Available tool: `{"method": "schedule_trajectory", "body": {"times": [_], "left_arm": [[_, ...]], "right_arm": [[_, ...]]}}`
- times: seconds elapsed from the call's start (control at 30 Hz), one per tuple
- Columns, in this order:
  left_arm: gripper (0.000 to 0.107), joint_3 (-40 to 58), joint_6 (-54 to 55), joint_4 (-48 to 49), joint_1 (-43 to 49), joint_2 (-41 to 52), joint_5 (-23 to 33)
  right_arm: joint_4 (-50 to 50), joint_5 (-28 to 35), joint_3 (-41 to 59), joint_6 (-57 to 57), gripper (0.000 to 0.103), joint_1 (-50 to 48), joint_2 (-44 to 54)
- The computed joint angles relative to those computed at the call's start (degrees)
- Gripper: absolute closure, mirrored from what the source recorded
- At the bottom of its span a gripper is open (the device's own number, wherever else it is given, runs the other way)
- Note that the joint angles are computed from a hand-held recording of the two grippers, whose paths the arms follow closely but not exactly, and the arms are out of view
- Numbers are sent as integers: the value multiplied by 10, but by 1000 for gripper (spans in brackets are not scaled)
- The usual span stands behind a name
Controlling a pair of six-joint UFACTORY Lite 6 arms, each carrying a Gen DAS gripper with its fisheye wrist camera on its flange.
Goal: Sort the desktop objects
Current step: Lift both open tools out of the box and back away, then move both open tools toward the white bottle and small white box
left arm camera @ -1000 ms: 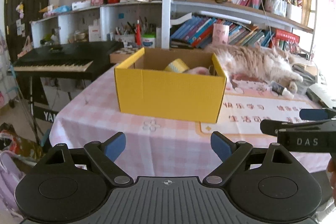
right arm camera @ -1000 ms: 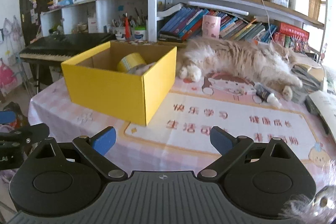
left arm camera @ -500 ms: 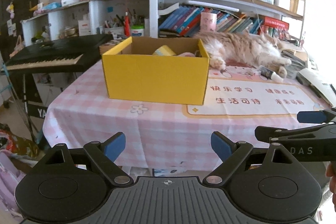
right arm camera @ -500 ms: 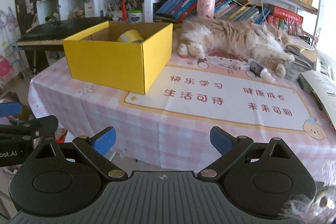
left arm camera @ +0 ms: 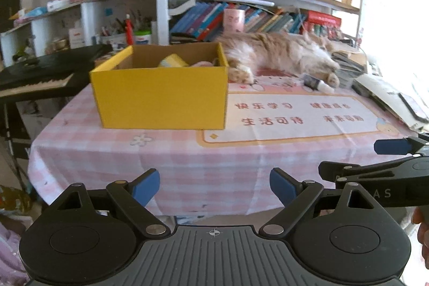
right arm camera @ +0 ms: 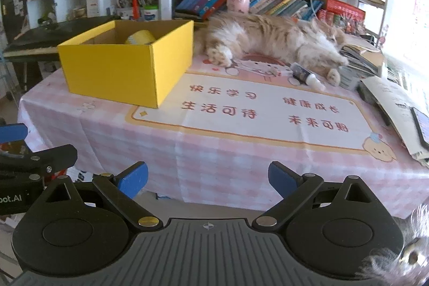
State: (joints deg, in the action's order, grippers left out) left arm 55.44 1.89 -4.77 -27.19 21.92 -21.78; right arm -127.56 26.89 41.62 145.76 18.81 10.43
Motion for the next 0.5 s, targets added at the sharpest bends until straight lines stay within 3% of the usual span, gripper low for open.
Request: {"method": "schedule_trajectory", "body": {"times": [0.5], "left_arm": [[15, 69, -10, 24, -23, 52, 38]], "right_arm": [[20, -28, -2, -6, 7, -41, 5]]}}
